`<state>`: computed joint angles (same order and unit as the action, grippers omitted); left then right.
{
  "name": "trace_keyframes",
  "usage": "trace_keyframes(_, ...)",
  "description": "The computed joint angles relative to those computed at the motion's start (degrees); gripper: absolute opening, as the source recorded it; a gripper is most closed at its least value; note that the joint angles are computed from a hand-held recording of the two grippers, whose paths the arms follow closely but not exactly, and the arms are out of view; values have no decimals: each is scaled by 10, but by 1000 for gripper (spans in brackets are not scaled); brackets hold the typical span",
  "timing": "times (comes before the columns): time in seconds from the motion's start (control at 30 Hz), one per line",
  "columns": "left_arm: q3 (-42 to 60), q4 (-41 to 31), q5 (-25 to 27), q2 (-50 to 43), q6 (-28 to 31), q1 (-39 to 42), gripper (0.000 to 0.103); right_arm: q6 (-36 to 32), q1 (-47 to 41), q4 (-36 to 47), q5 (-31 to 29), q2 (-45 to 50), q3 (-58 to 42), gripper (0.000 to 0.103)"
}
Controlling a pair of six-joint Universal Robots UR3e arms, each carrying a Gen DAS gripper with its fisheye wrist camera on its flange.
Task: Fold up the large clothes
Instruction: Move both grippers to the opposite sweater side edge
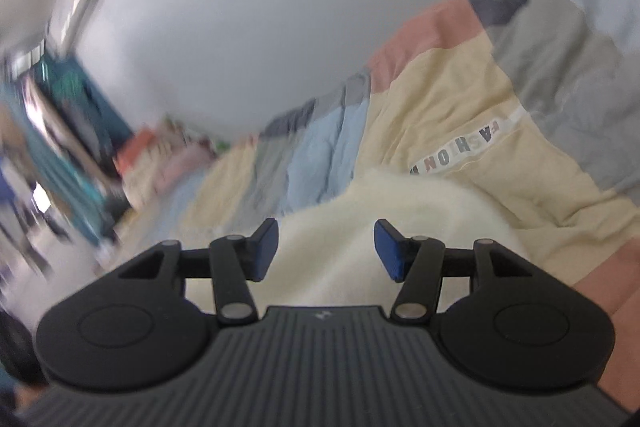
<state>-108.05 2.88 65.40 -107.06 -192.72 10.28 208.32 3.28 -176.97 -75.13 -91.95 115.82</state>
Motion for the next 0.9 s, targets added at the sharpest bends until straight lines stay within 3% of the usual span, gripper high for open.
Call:
trace_keyframes(0.17, 18, -11, 68, -23, 10, -19, 65, -79, 65, 72, -110, 41, -69, 55)
trace_keyframes(0.27, 35, -13, 78, -47, 2, -16, 65, -124, 104, 92, -207, 86, -111, 54)
trace_keyframes(0.47, 79, -49, 106, -87, -7, -25, 65, -125, 76, 72, -172, 112, -98, 53)
trace_keyframes(0.67, 96, -45, 150, -104, 6, -52, 69, -121, 87, 74, -186, 130, -112, 55)
trace_keyframes(0.9, -33, 8, 149, -5, 16, -55, 69, -105, 100, 78, -192, 66, -65, 54)
